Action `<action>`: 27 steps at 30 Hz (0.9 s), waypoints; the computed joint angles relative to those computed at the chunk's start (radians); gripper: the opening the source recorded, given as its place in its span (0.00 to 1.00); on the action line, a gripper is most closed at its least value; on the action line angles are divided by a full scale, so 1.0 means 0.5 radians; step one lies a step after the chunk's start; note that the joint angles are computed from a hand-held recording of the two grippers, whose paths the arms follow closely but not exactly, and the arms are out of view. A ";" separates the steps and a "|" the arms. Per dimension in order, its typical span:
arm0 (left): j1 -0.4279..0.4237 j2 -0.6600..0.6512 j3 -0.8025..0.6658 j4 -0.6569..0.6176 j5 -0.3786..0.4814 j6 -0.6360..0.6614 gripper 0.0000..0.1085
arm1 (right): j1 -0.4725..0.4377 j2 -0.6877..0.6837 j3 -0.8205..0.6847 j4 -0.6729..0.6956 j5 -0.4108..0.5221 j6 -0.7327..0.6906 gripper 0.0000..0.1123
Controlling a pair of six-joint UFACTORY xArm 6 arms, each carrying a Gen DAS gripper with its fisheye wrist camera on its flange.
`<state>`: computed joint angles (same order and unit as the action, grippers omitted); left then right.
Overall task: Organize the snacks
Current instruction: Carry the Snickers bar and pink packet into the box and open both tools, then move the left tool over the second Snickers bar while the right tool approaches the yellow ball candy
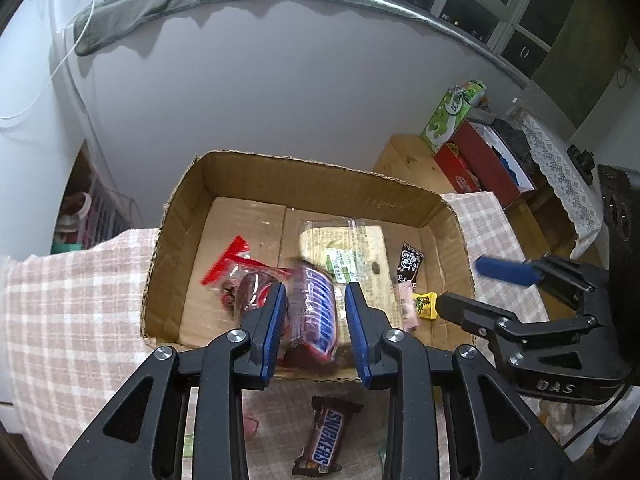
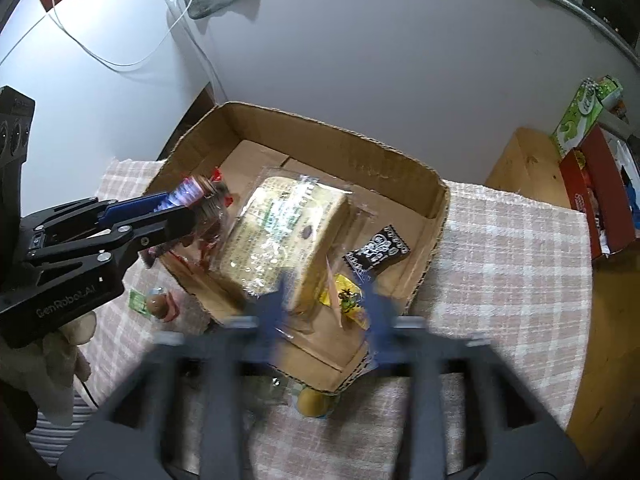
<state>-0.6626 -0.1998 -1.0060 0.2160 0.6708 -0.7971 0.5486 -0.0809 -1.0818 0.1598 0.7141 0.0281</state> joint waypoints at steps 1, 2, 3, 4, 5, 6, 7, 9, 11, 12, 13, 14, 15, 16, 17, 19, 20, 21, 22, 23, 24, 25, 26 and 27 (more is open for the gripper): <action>-0.002 -0.005 0.000 0.017 0.005 -0.007 0.27 | 0.000 -0.012 0.015 -0.023 -0.030 0.018 0.63; -0.005 -0.011 0.000 0.027 0.011 -0.010 0.27 | -0.001 -0.027 0.031 -0.032 -0.054 0.027 0.63; -0.006 -0.013 -0.003 0.030 0.013 -0.013 0.27 | -0.003 -0.029 0.030 -0.022 -0.051 0.023 0.63; -0.006 -0.013 -0.005 0.031 0.013 -0.012 0.27 | -0.006 -0.032 0.030 -0.013 -0.049 0.019 0.63; -0.009 -0.017 -0.005 0.042 0.018 -0.019 0.27 | -0.006 -0.035 0.032 -0.016 -0.047 0.022 0.63; -0.009 -0.021 -0.004 0.053 0.021 -0.026 0.27 | -0.004 -0.040 0.034 -0.028 -0.047 0.027 0.63; -0.014 -0.028 -0.003 0.072 0.026 -0.044 0.27 | -0.002 -0.044 0.035 -0.038 -0.046 0.031 0.63; -0.020 -0.049 0.007 0.103 0.030 -0.072 0.27 | 0.001 -0.056 0.042 -0.049 -0.047 0.033 0.63; -0.022 -0.068 0.015 0.111 0.028 -0.079 0.27 | 0.004 -0.071 0.049 -0.057 -0.050 0.032 0.63; -0.025 -0.075 0.017 0.120 0.027 -0.084 0.27 | 0.007 -0.083 0.058 -0.067 -0.056 0.040 0.63; -0.029 -0.083 0.021 0.132 0.031 -0.088 0.27 | 0.007 -0.094 0.067 -0.067 -0.060 0.040 0.63; -0.038 -0.096 0.024 0.152 0.041 -0.098 0.27 | 0.009 -0.100 0.070 -0.065 -0.060 0.040 0.63; -0.043 -0.106 0.030 0.165 0.045 -0.108 0.27 | 0.011 -0.106 0.073 -0.064 -0.059 0.039 0.63; -0.046 -0.118 0.037 0.170 0.048 -0.114 0.27 | 0.012 -0.114 0.076 -0.065 -0.056 0.038 0.63; -0.051 -0.134 0.049 0.175 0.048 -0.126 0.27 | 0.016 -0.128 0.087 -0.074 -0.058 0.044 0.63; -0.055 -0.164 0.075 0.168 0.043 -0.136 0.27 | 0.022 -0.150 0.100 -0.078 -0.057 0.049 0.63; -0.057 -0.174 0.084 0.170 0.041 -0.143 0.27 | 0.025 -0.166 0.110 -0.076 -0.058 0.049 0.63; -0.059 -0.192 0.102 0.170 0.040 -0.150 0.27 | 0.028 -0.185 0.123 -0.078 -0.059 0.052 0.63; -0.061 -0.215 0.125 0.160 0.035 -0.150 0.27 | 0.029 -0.201 0.134 -0.083 -0.059 0.058 0.63; -0.062 -0.247 0.158 0.147 0.030 -0.150 0.27 | 0.028 -0.224 0.152 -0.078 -0.059 0.058 0.63; -0.065 -0.275 0.186 0.137 0.031 -0.151 0.27 | 0.025 -0.244 0.167 -0.068 -0.059 0.055 0.63; -0.071 -0.294 0.204 0.139 0.035 -0.162 0.27 | 0.023 -0.266 0.185 -0.065 -0.061 0.057 0.63; -0.077 -0.334 0.243 0.145 0.036 -0.183 0.27 | 0.019 -0.298 0.213 -0.058 -0.067 0.057 0.63; -0.082 -0.376 0.287 0.137 0.034 -0.191 0.27 | 0.017 -0.323 0.235 -0.061 -0.069 0.063 0.63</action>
<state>-0.7035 -0.3879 -0.8627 0.2847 0.6876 -0.8925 0.5569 -0.2426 -0.9643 0.1294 0.6795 0.0598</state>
